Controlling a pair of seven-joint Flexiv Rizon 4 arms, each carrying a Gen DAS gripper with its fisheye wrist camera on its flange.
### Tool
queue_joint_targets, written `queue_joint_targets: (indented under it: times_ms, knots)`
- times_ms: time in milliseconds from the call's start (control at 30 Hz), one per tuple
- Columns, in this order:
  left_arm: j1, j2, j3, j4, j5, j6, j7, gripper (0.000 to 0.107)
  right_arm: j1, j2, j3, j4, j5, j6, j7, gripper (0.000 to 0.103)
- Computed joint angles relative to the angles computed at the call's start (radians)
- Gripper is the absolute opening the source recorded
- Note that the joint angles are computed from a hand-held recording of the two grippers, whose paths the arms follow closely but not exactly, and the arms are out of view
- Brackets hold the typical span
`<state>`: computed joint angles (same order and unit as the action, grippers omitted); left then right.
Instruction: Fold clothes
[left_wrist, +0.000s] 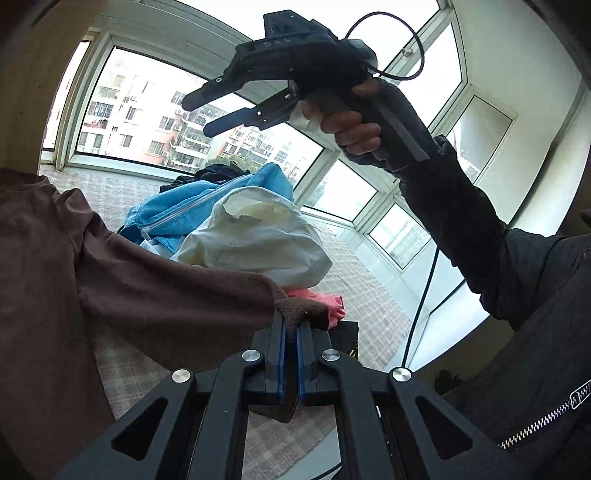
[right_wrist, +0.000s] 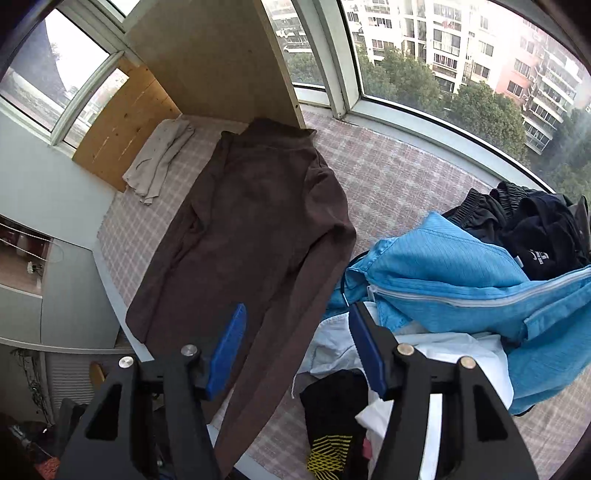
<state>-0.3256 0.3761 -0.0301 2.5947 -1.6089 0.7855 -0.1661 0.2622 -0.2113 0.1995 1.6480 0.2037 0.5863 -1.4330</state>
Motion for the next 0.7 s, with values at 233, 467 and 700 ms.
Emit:
queue_joint_targets:
  times_ms: [233,467,700]
  knots:
    - [-0.003,0.003,-0.016,-0.01,-0.003,0.033,0.002,0.003,0.023,-0.358,-0.04,-0.163,-0.156,0.207,0.056,0.057]
    - [-0.007,0.016,-0.01,-0.009,0.003,0.085,-0.004,0.003,-0.056,-0.516,0.052,-0.368,-0.065,-0.029,-0.1,0.058]
    - [0.006,-0.025,-0.007,-0.023,0.031,0.103,-0.049,0.003,-0.075,-0.5,0.068,-0.342,0.066,-0.046,-0.175,0.011]
